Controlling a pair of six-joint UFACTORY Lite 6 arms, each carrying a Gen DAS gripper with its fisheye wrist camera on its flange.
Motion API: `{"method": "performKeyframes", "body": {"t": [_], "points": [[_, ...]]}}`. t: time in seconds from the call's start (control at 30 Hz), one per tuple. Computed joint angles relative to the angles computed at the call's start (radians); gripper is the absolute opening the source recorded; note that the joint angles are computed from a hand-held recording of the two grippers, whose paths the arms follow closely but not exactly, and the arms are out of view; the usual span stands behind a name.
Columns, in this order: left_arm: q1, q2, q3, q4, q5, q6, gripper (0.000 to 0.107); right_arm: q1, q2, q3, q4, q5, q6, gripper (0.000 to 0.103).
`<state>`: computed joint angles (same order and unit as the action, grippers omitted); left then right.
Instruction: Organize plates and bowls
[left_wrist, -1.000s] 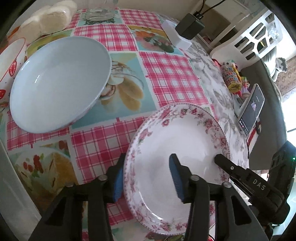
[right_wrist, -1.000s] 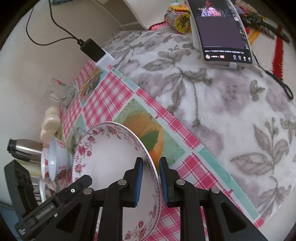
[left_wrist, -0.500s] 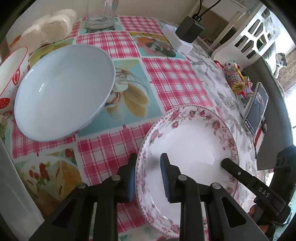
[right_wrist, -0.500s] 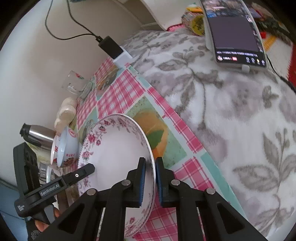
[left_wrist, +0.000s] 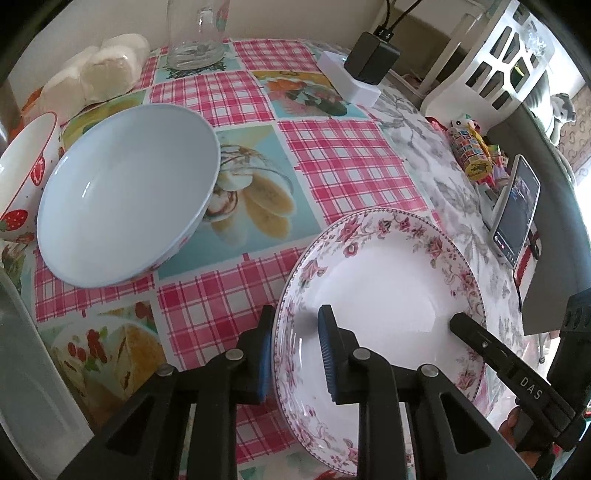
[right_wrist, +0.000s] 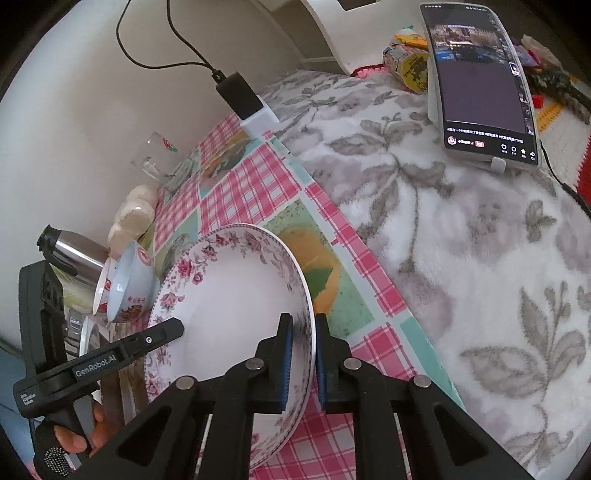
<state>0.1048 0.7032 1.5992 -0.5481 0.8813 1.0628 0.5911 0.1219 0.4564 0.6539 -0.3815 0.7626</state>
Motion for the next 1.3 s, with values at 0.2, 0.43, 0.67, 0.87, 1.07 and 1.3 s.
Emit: {"method": "performKeyframes", "body": {"t": [0.2,0.43,0.67,0.87,1.07,1.3], "points": [[0.007,-0.026,-0.006,-0.015,0.03,0.015,0.024,0.009,-0.046,-0.033,0.059,-0.005,-0.043,0.012],[0.029,-0.034,0.035,-0.034,0.082,0.014,0.024,0.031,-0.103,-0.024,0.231,0.012,-0.22,0.012],[0.062,-0.053,0.056,-0.05,0.127,0.022,0.024,0.052,-0.152,0.018,0.497,0.032,-0.509,0.012],[0.108,-0.059,0.114,-0.084,0.201,0.019,0.024,0.07,-0.205,0.072,0.759,0.026,-0.799,0.012],[0.175,-0.024,0.224,-0.114,0.31,-0.015,0.024,0.087,-0.225,0.152,0.965,0.009,-1.041,0.012],[0.273,0.073,0.449,-0.166,0.464,-0.069,0.024,0.116,-0.176,0.332,1.238,-0.042,-1.367,0.012]]}}
